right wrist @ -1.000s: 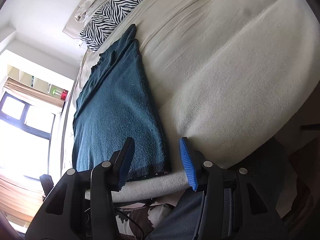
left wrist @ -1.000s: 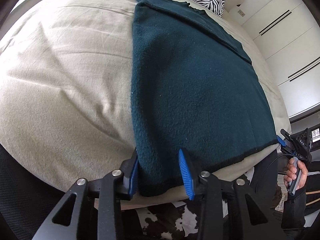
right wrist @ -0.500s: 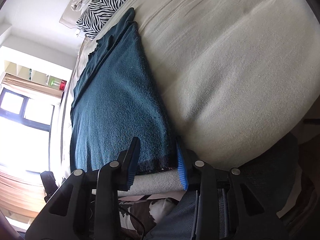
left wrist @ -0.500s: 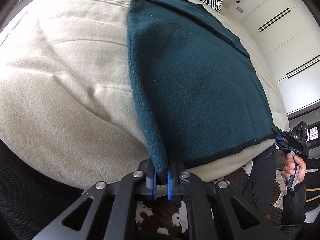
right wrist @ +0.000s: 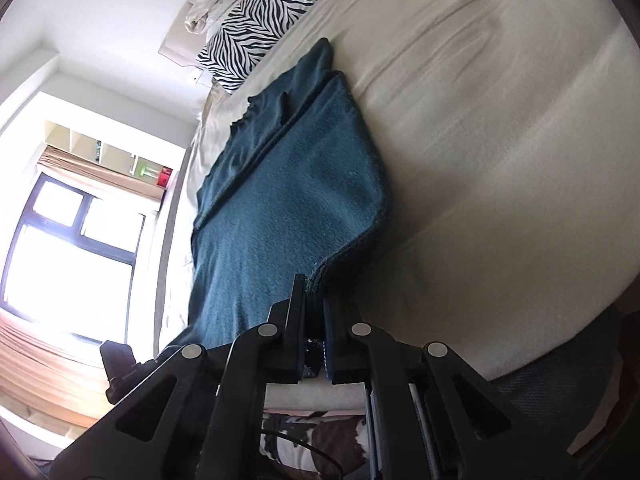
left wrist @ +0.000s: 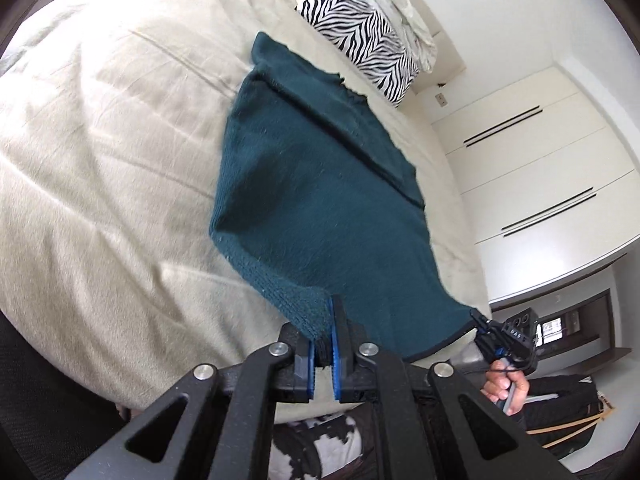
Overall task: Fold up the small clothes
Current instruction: 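Lift the hem with both grippers and fold it toward the collar, then release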
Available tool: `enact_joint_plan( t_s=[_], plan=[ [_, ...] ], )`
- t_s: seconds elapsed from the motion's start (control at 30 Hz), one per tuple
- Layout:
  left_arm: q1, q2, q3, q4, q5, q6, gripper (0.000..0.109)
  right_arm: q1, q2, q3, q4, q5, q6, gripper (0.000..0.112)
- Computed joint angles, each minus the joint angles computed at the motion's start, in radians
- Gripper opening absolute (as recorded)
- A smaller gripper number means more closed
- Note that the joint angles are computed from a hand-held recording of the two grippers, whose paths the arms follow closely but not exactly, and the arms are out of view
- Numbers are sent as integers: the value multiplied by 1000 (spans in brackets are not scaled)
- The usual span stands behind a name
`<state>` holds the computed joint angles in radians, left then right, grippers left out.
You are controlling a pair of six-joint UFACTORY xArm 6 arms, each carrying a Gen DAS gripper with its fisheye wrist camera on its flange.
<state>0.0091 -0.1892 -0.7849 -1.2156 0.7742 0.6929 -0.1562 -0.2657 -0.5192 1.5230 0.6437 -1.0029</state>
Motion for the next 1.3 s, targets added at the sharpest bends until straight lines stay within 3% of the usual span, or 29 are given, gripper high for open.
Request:
enact_joint_plan(
  t_s=[0.1, 0.23, 0.47, 0.83, 0.97, 1.17, 1.3],
  plan=[
    [23, 28, -48, -85, 20, 30, 7, -2, 16, -52, 57, 32, -15, 6],
    [50, 85, -138, -157, 41, 32, 7, 24, 64, -149, 114, 8, -22, 6],
    [39, 214, -323, -178, 10, 11, 7, 76, 198, -366, 125, -65, -12, 6],
    [19, 559, -745, -133, -30, -116, 7, 117, 495, -751, 62, -179, 61, 6],
    [15, 714, -952, -74, -28, -211, 7, 122, 632, -917, 5, -221, 141, 6],
    [14, 964, -1300, 63, -24, -390, 7, 136, 879, -1208, -222, -278, 374, 6],
    [18, 1198, -1657, 218, 21, -569, 7, 135, 1046, -1420, -420, -270, 579, 6]
  ],
)
